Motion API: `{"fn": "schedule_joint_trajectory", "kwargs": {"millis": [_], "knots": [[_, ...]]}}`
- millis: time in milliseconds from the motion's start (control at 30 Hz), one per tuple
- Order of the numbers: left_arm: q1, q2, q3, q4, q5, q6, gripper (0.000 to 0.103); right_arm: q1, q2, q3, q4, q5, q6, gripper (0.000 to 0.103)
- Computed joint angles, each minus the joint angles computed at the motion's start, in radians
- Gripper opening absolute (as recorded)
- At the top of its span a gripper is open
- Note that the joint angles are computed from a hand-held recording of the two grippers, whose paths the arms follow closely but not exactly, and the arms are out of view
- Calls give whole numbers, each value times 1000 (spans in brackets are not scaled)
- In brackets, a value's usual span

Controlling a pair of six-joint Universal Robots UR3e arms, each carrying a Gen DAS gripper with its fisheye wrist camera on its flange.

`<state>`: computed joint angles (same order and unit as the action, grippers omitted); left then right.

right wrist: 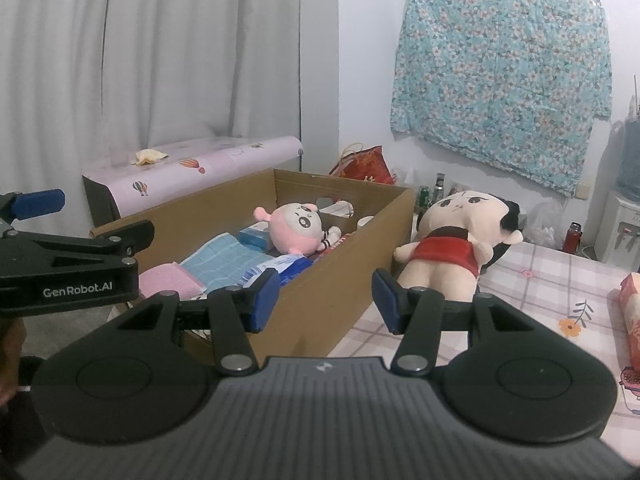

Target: Organize soft objects

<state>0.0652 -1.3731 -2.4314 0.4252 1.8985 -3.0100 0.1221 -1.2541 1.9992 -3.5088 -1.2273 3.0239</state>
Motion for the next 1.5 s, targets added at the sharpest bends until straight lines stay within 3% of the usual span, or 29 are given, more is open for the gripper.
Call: {"fn": "schedule_joint_trajectory", "kwargs": {"millis": [1233,1500], "knots": [[-6,-38,7,34,9,19,103,7,-7,-14,19,-5,16,54],[-48,-58,12,52,55,21,103,23,1,-37,31,-15,24,54]]}}
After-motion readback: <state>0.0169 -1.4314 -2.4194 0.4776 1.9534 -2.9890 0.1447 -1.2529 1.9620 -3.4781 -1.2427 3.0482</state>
